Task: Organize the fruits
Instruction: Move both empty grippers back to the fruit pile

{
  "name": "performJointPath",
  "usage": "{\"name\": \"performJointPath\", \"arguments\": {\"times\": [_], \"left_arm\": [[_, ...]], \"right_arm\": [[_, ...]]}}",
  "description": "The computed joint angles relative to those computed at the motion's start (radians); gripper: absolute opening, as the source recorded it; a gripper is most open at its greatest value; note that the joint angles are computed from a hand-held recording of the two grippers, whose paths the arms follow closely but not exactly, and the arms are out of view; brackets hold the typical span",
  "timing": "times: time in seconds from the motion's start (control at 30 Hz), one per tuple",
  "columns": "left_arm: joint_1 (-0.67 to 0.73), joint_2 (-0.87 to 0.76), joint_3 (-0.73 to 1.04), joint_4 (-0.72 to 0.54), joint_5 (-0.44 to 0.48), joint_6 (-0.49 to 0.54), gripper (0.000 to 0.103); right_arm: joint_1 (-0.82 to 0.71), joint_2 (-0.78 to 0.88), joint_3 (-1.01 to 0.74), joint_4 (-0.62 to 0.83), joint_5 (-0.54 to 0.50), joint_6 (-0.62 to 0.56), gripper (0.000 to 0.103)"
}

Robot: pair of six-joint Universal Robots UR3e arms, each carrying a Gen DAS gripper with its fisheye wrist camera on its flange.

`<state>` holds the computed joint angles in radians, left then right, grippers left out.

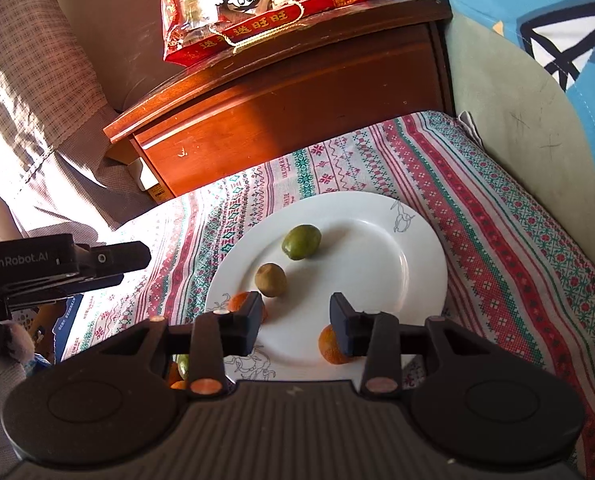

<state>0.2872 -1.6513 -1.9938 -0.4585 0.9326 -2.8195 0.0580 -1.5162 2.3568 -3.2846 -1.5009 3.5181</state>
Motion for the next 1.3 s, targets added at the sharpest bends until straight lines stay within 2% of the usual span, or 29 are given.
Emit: {"name": "performJointPath", "arguments": {"times": [0.37,0.8,0.97,1.3], "left_arm": [[0.199,0.190,-0.134,-0.145,-0.075,0.125,0.047],[0.338,0.308,-0.253,-0.232,-0.074,0.283,0.047],[0.373,0.325,-0.306,-0.229,-0.051,0.362,0.047],[0.388,0.328,-0.427,-0.114,-0.013,0.541,0.047]], "right_arm": [[0.125,0.011,-0.017,-0.011,-0.046,0.015,0.039],[0.222,0.023,0.024,-0.034,-0.065,0.070,0.039],[0.245,0.062,0.013,-0.044,-0.057,0.067,0.039],[0.263,0.140,-0.029,-0.050,-0.053,0.060,0.039]]}}
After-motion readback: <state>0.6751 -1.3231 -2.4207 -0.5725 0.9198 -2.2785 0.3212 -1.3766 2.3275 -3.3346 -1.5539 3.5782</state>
